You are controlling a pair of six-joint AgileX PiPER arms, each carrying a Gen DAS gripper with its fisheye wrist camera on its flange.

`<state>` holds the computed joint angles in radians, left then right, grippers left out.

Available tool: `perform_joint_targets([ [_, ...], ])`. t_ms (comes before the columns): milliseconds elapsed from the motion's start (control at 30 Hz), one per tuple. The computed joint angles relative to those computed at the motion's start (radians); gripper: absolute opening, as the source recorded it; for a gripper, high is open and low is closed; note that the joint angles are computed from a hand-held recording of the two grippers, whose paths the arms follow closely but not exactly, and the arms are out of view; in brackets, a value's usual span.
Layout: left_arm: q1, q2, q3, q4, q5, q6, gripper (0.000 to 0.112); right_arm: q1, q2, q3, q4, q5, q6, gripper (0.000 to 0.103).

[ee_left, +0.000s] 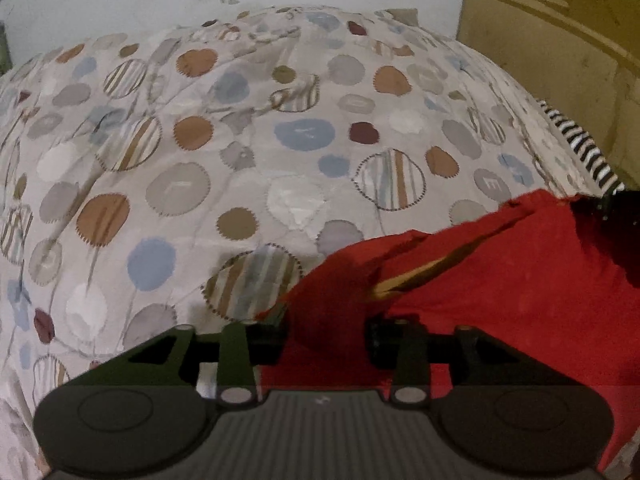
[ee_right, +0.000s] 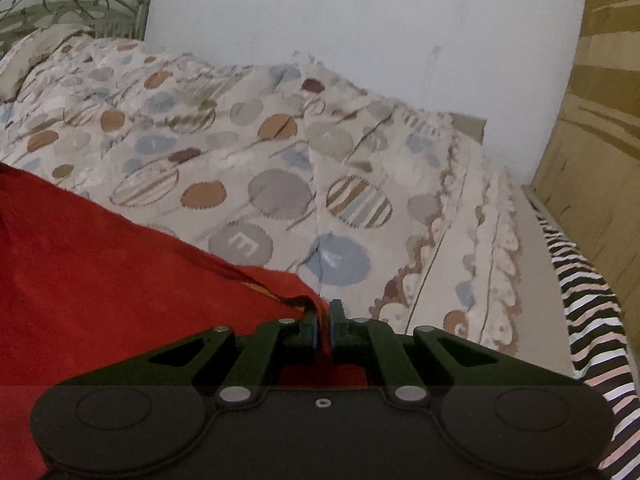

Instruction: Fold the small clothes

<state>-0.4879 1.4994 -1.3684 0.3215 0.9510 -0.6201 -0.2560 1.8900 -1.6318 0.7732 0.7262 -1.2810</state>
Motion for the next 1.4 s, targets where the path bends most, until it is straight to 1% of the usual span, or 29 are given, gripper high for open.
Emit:
perform_joint_targets([
  [33,0.006,-0.009,0.007,-0.003,-0.004,-0.004,0.051,0.000,0.010,-0.016,-0.013,0.013,0.017,0.006],
  [100,0.017,-0.025,0.014,-0.014,-0.010,-0.003,0.064,0.002,0.027,-0.049,-0.040,0.040,0.051,0.006],
  [200,0.039,-0.037,0.005,-0.045,-0.006,0.031,0.073,0.008,0.040,-0.078,-0.077,0.058,0.078,0.006],
  [233,0.044,-0.037,-0.004,-0.047,0.003,0.038,0.074,0.009,0.043,-0.084,-0.083,0.062,0.083,0.006],
  [333,0.053,-0.034,-0.031,-0.055,0.032,0.069,0.084,0.011,0.051,-0.101,-0.097,0.071,0.098,0.007],
  [367,0.064,-0.033,-0.042,-0.077,0.042,0.096,0.089,0.011,0.053,-0.103,-0.100,0.071,0.097,0.007],
  [400,0.081,-0.030,-0.055,-0.113,0.054,0.134,0.091,0.012,0.055,-0.105,-0.104,0.071,0.098,0.007],
  [500,0.166,-0.032,-0.089,-0.273,0.097,0.270,0.092,0.016,0.066,-0.120,-0.131,0.075,0.118,0.007],
  [533,0.188,-0.042,-0.084,-0.300,0.100,0.290,0.093,0.015,0.072,-0.128,-0.136,0.080,0.122,0.007],
  [600,0.216,-0.065,-0.070,-0.313,0.101,0.294,0.097,0.014,0.078,-0.135,-0.141,0.086,0.126,0.007],
  [667,0.226,-0.093,-0.045,-0.290,0.094,0.272,0.097,0.012,0.083,-0.142,-0.144,0.094,0.135,0.008],
  [733,0.231,-0.129,0.001,-0.287,0.059,0.255,0.098,0.011,0.085,-0.147,-0.144,0.097,0.140,0.012],
  [800,0.220,-0.165,0.060,-0.289,0.006,0.233,0.101,0.005,0.092,-0.165,-0.142,0.114,0.161,0.027],
  [833,0.204,-0.179,0.088,-0.282,-0.018,0.219,0.101,-0.005,0.100,-0.184,-0.129,0.138,0.170,0.032],
  [900,0.158,-0.201,0.144,-0.255,-0.063,0.187,0.102,-0.035,0.116,-0.230,-0.097,0.198,0.186,0.062],
  [967,0.073,-0.222,0.219,-0.149,-0.128,0.079,0.102,-0.068,0.117,-0.248,-0.057,0.228,0.182,0.076],
  [1033,-0.005,-0.241,0.292,-0.061,-0.200,-0.018,0.102,-0.102,0.120,-0.269,-0.022,0.268,0.175,0.081],
  [1100,-0.058,-0.259,0.353,-0.005,-0.273,-0.095,0.102,-0.139,0.120,-0.283,0.022,0.323,0.156,0.092],
  [1133,-0.089,-0.257,0.372,0.048,-0.291,-0.165,0.102,-0.161,0.114,-0.277,0.051,0.357,0.131,0.095],
  [1167,-0.120,-0.248,0.383,0.113,-0.292,-0.254,0.102,-0.177,0.103,-0.259,0.073,0.378,0.103,0.100],
  [1233,-0.162,-0.217,0.387,0.210,-0.266,-0.400,0.101,-0.200,0.059,-0.183,0.110,0.385,0.033,0.101],
  [1267,-0.177,-0.202,0.383,0.248,-0.243,-0.452,0.097,-0.206,0.034,-0.136,0.117,0.381,-0.003,0.102],
  [1300,-0.192,-0.180,0.371,0.289,-0.202,-0.508,0.093,-0.208,0.012,-0.095,0.115,0.369,-0.034,0.102],
  [1333,-0.207,-0.157,0.357,0.329,-0.148,-0.562,0.090,-0.208,-0.010,-0.052,0.114,0.346,-0.068,0.102],
  [1367,-0.215,-0.142,0.350,0.354,-0.107,-0.600,0.086,-0.202,-0.043,0.014,0.112,0.290,-0.117,0.102],
  [1400,-0.210,-0.130,0.346,0.360,-0.077,-0.619,0.085,-0.192,-0.072,0.072,0.114,0.227,-0.159,0.102],
])
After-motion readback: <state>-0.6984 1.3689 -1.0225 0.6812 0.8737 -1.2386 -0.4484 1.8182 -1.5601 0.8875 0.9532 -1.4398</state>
